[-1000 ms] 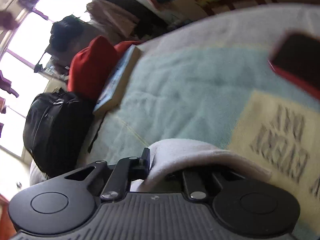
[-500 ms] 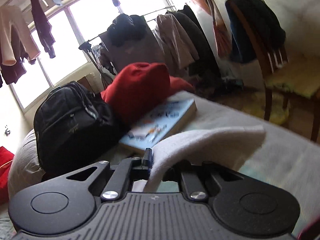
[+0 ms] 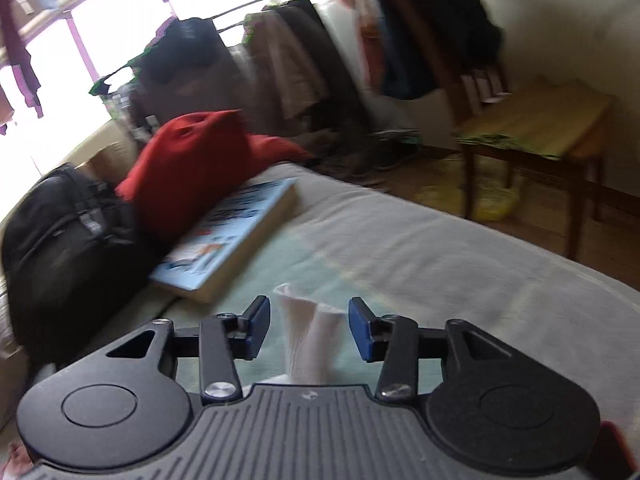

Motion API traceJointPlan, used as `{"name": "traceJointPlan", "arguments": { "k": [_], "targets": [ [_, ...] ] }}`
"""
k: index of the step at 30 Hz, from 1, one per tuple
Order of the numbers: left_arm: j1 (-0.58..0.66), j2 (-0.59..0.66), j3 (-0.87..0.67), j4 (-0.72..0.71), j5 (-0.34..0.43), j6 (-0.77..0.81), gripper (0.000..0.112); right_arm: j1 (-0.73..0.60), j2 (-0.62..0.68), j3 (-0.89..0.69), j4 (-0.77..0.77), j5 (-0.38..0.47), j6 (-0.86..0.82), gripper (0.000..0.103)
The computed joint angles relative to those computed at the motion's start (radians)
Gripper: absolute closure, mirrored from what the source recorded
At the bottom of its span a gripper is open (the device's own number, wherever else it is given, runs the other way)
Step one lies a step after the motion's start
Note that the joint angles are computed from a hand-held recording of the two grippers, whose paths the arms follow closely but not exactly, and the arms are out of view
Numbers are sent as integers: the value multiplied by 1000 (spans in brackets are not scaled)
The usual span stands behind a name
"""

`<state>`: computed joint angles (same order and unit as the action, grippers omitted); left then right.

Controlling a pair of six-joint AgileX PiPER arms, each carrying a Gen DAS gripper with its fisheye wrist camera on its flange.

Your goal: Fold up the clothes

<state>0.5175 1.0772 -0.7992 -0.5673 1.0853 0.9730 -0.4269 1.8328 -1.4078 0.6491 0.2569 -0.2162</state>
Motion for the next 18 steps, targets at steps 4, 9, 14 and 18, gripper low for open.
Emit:
{"name": "traceJointPlan", "arguments": {
  "k": [4, 9, 14, 18],
  "targets": [
    [-22, -3, -1, 5, -5, -14, 13, -3, -25, 34, -61, -32, 71, 42],
    [-38, -13, -9, 16, -9, -23, 13, 100, -33, 7, -181, 19, 126, 25],
    [-30, -3, -30, 30, -26, -28, 13, 307, 66, -201, -365, 275, 164, 19],
    [-19, 18, -47, 37, -45, -30, 13, 487, 194, -414, -520, 425, 308, 15]
  ]
}}
